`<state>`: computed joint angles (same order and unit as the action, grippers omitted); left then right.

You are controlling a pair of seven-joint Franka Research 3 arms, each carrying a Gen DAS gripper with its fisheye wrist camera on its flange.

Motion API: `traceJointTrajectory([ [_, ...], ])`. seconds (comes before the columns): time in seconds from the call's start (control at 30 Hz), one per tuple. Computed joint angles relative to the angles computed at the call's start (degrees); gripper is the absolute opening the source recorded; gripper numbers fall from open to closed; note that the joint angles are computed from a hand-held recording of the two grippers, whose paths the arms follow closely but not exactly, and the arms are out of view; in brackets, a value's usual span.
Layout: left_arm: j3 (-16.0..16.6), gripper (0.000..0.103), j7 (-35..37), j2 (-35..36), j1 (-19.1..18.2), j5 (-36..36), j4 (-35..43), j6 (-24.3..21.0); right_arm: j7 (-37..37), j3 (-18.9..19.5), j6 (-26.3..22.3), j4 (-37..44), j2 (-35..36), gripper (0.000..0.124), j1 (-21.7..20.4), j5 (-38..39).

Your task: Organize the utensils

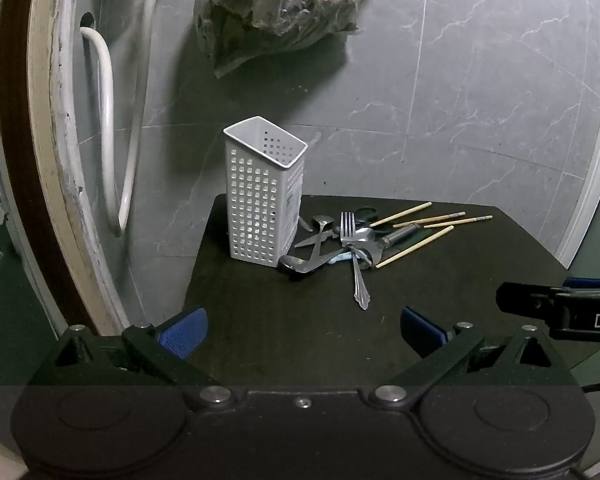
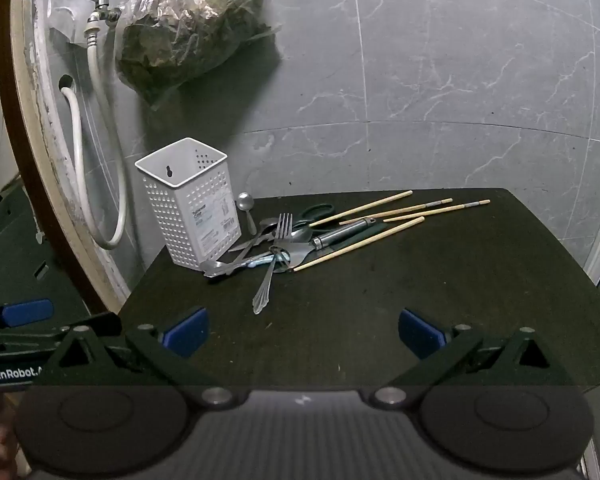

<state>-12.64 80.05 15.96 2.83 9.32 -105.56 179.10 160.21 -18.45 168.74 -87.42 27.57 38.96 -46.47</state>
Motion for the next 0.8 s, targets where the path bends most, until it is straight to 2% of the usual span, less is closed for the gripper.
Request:
traceJointTrajectory([
  [0.8,-0.17,0.102,0.51,-0.13,0.14,-0.48,0.06,-0.57,-0.76,0.03,-0.24,0.11,0.06,0.103,0.07,0.70],
])
